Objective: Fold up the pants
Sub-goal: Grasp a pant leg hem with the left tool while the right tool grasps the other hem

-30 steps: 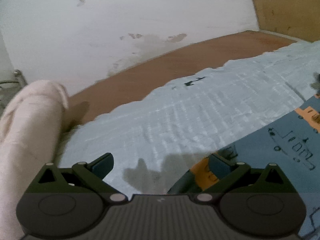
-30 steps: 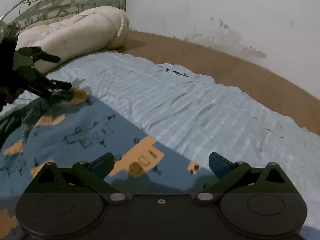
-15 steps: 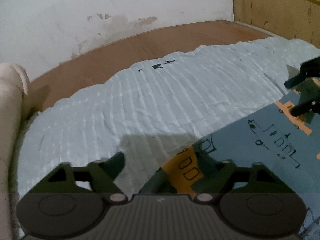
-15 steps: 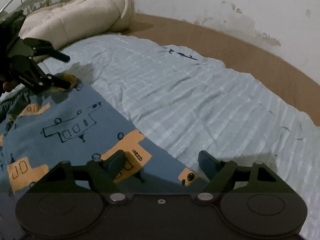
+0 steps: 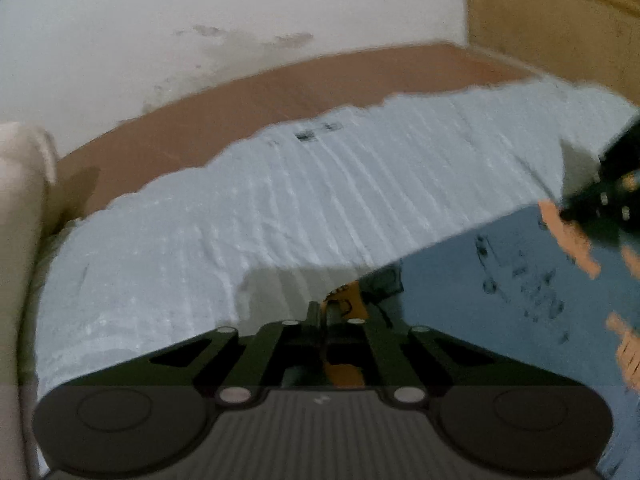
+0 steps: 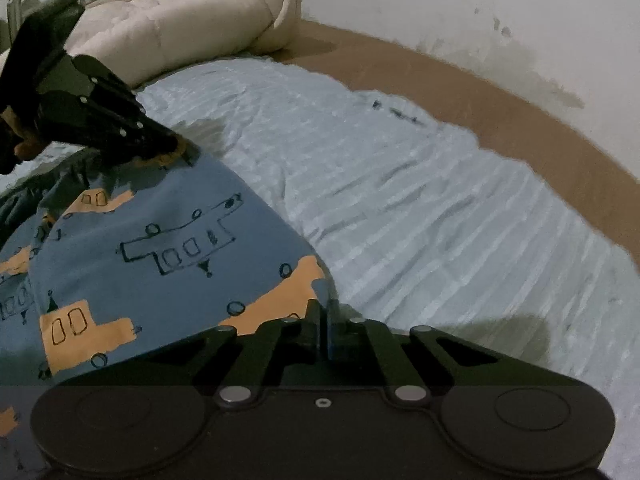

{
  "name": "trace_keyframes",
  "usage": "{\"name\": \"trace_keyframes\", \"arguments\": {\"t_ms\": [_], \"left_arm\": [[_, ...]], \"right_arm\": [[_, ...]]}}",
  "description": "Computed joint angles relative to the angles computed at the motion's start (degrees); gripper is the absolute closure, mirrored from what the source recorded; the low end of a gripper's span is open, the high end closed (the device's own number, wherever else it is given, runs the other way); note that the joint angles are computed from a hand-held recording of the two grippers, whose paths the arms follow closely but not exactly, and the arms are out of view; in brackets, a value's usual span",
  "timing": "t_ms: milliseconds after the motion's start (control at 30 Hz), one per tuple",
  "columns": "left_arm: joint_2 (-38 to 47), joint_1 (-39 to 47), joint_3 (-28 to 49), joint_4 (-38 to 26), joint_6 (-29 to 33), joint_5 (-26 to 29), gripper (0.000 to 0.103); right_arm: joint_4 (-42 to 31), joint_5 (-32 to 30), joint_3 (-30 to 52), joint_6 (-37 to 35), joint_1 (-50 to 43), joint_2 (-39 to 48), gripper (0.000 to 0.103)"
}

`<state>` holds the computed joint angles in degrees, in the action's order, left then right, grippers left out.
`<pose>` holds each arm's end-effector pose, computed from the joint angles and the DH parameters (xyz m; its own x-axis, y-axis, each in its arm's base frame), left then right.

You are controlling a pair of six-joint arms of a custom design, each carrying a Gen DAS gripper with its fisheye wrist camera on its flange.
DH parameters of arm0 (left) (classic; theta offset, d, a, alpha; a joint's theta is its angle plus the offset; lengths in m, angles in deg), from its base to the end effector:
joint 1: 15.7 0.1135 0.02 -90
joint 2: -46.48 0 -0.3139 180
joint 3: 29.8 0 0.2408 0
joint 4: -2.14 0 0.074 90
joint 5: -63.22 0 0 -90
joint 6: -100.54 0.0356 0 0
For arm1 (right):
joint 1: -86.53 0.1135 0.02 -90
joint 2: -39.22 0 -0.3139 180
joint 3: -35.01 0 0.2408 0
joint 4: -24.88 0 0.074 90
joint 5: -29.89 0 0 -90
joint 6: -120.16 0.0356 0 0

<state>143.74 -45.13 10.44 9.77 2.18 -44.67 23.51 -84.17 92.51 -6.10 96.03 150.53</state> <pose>0.2327 -0.1187 0.1410 -0.6968 0.2343 -0.6779 0.1942 0.9715 0.1361 0.3301 0.0699 0.1242 -0.4280 -0.6192 -0.6584 -0.7856 0.6151 -0.0678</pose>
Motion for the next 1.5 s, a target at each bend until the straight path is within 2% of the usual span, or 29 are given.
{"name": "trace_keyframes", "arguments": {"t_ms": [167, 300, 400, 467, 667, 767, 1000, 1133, 1233, 1333, 1400, 1500], "left_arm": [[-2.82, -1.53, -1.64, 4.7, -3.1, -7.48, 0.103], [-1.51, -1.67, -1.38, 7.51, -4.82, -12.56, 0.103], [0.98, -1.89, -0.38, 7.24, -5.31, -15.09, 0.103], [1.51, -1.77, -0.45, 7.19, -6.26, -15.14, 0.103], [-4.44, -1.82, -5.79, 10.15, -6.16, -12.65, 0.103], [-9.94, -3.97, -7.42, 7.93, -6.56, -13.68, 0.103], [-27.8, -16.11, -7.3, -10.12, -12.72, -22.54, 0.103], [-35.01, -28.85, -5.56, -24.7, -22.36, -31.39, 0.103], [-36.03, -41.58, -3.34, -39.0, -35.69, -38.95, 0.103], [-30.81, -55.5, 0.1, -56.71, -56.14, -44.56, 0.103], [-25.64, -62.77, 1.73, -65.53, -69.07, -44.99, 0.103], [-17.65, -71.56, 3.04, -73.97, -84.24, -43.49, 0.103]], "right_arm": [[10.2, 5.01, -3.36, 3.9, 2.63, -2.55, 0.103], [24.86, 13.8, -7.11, 6.55, 7.46, -1.88, 0.103], [34.39, 21.57, -8.77, 4.5, 12.06, 1.06, 0.103], [37.83, 24.82, -8.97, 3.54, 14.02, 3.08, 0.103], [42.6, 24.4, -11.81, 3.06, 13.85, 3.32, 0.103], [44.79, 23.12, -15.31, 3.91, 13.47, 0.12, 0.103], [45.68, 20.11, -26.43, 4.49, 13.09, -14.59, 0.103], [39.41, 18.26, -32.61, 4.27, 12.69, -28.12, 0.103], [31.3, 17.2, -36.33, 4.14, 12.57, -39.82, 0.103], [20.4, 16.96, -38.61, 4.39, 12.92, -52.7, 0.103], [10.49, 18.46, -39.48, 5.71, 14.39, -63.12, 0.103], [-0.78, 26.87, -40.63, 7.1, 23.47, -75.76, 0.103]]}}
